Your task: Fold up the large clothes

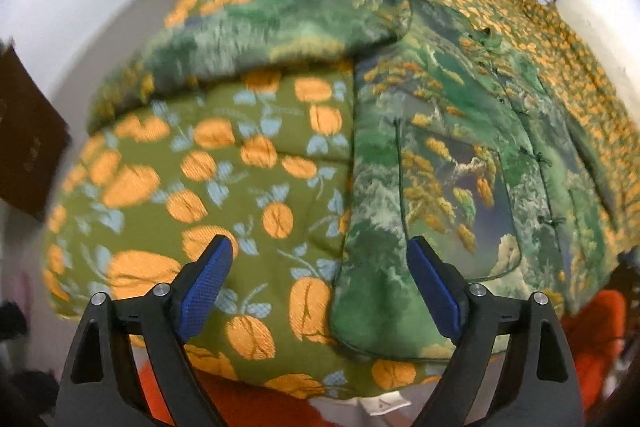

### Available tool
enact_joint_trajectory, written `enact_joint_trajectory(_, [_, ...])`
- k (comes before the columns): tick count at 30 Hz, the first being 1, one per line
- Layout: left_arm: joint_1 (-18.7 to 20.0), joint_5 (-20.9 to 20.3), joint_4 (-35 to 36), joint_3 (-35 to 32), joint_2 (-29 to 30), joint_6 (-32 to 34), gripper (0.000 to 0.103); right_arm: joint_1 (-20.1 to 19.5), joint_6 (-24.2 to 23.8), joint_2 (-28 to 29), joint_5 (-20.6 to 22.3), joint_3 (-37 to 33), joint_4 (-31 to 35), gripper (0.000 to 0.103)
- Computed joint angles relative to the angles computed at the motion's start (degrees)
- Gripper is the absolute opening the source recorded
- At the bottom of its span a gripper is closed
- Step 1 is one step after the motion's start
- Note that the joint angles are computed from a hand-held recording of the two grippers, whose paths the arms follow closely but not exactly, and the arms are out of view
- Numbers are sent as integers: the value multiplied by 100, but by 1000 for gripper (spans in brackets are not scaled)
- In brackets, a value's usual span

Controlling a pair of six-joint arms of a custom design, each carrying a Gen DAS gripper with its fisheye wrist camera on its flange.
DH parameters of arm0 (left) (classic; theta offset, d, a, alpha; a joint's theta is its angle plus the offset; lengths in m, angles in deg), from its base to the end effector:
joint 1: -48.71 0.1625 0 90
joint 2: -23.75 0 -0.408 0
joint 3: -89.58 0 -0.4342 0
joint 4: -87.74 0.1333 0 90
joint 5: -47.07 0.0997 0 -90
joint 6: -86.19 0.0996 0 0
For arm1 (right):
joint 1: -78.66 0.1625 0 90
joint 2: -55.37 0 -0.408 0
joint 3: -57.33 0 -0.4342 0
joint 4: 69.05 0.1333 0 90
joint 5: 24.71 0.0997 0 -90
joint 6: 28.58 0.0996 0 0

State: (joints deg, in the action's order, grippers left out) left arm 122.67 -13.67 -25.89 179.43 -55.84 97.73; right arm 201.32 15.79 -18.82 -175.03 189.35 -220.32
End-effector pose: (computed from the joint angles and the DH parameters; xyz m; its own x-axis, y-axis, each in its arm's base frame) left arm 0.0041 -0.6443 0.4250 -0.7983 0.3168 -0.5122 0.4374 0.8896 -0.1314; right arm 0.2794 -0.3493 0.1443 -0.6948 0.4280 0.5780 -0.0739 0.7569 -0.6493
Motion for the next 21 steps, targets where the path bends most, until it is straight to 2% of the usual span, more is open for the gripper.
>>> enact_joint_trajectory(2, [153, -456, 469, -173, 137, -156, 91, -212, -269, -266, 299, 246, -371, 72])
enact_joint_trajectory(3, [166, -545, 616, -139, 144, -164, 91, -344, -396, -378, 495, 333, -445, 72])
enact_joint_trajectory(8, [1, -390, 563, 397, 122, 240, 94, -906, -919, -409, 1043, 559, -983, 72])
enact_joint_trajectory(10, [-16, -295, 467, 520, 127, 210, 99, -1091, -1047, -346, 1135, 615, -1213, 72])
enact_joint_trajectory(13, [8, -370, 416, 585, 97, 79, 99, -1324, -1257, -317, 1437, 726, -1618, 73])
enact_joint_trajectory(15, [0, -437, 458, 626, 45, 86, 91, -1417, -1375, -344, 1679, 807, -1888, 73])
enact_joint_trajectory(17, [-21, -537, 575, 652, -4, 87, 71, -1453, -1457, -418, 1828, 859, -1976, 70])
enact_joint_trajectory(18, [-41, -551, 593, 686, -39, 105, 64, -1452, -1492, -443, 1894, 863, -1976, 66])
enact_joint_trajectory(19, [-60, -544, 588, 718, -66, 131, 50, -1430, -1508, -464, 1899, 854, -1936, 52])
enact_joint_trajectory(20, [-94, -500, 569, 739, -80, 160, 39, -1380, -1490, -467, 1866, 833, -1870, 47])
enact_joint_trajectory(21, [-111, -481, 552, 736, -73, 176, 35, -1360, -1491, -480, 1848, 818, -1821, 38])
